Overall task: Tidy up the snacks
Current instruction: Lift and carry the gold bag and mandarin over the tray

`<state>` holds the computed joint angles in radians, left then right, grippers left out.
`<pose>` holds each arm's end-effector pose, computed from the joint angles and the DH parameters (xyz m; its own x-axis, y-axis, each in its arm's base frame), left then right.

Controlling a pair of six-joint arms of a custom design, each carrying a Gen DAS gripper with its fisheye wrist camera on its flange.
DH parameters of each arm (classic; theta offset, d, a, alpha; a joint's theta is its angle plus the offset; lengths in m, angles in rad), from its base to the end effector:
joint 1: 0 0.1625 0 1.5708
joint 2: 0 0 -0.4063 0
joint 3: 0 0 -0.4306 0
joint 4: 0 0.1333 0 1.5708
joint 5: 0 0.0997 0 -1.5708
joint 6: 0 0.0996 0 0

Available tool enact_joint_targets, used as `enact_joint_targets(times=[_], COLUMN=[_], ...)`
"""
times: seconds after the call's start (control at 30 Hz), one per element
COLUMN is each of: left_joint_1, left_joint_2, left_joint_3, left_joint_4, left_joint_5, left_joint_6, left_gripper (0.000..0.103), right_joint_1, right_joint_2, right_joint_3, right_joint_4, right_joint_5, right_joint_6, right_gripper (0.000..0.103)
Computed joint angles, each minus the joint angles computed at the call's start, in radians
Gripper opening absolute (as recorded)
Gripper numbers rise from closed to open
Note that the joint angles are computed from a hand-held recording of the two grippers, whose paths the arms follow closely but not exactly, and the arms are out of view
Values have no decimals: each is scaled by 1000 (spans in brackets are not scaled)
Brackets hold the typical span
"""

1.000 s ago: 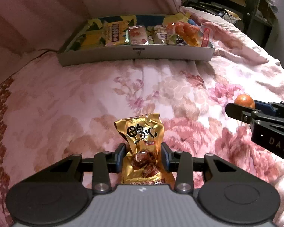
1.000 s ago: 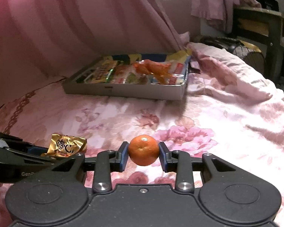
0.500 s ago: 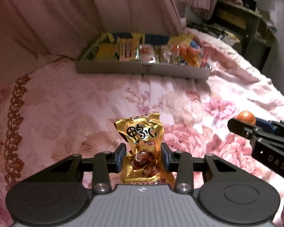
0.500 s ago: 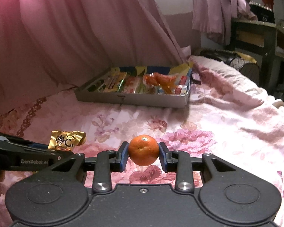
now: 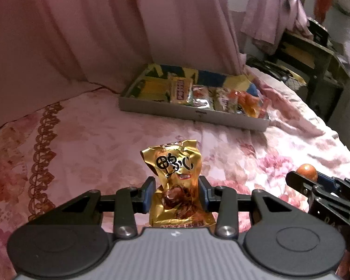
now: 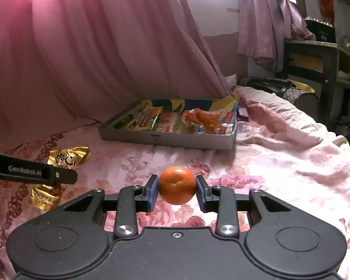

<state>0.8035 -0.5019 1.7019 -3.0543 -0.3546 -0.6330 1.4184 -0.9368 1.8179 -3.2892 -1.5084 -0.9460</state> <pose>-0.2656 -0.6019 -0.0487 -0.7426 -0.3667 -0.5604 0.2818 0.5881 -0.7581 0.0384 -0.6688 0.1652 -0.6636 -0.4749 0.5781 -0.7464 0.4728 -0.4684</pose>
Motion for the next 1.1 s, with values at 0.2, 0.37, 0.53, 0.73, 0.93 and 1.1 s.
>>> enact_joint_targets(times=[0.2,0.37,0.53,0.73,0.93,1.1], left_joint_1=[1,8,18,34,53,67], left_joint_2=[3,15,32,57,86,122], left_joint_3=[-13,-39,-71,-124,-194,-269], left_joint_4=[-8,-63,-131,-203,-277,-338], left_joint_5=[20,33,37,43,34,22], left_joint_6=[-5,51,119,207,290,403], left_gripper=[42,42,42,42,42,42], right_joint_1=[0,3,4,4,8,11], right_joint_2=[2,19,54,84,125,168], right_joint_3=[-7,-28,-79,-139,-200,-260], right_joint_4=[-1,-21,-36,-19,-7,17], right_joint_5=[42,63,80,85,112,118], right_joint_6=[15,11,36,88,97,104], right_gripper=[36,36,36,36,36,36])
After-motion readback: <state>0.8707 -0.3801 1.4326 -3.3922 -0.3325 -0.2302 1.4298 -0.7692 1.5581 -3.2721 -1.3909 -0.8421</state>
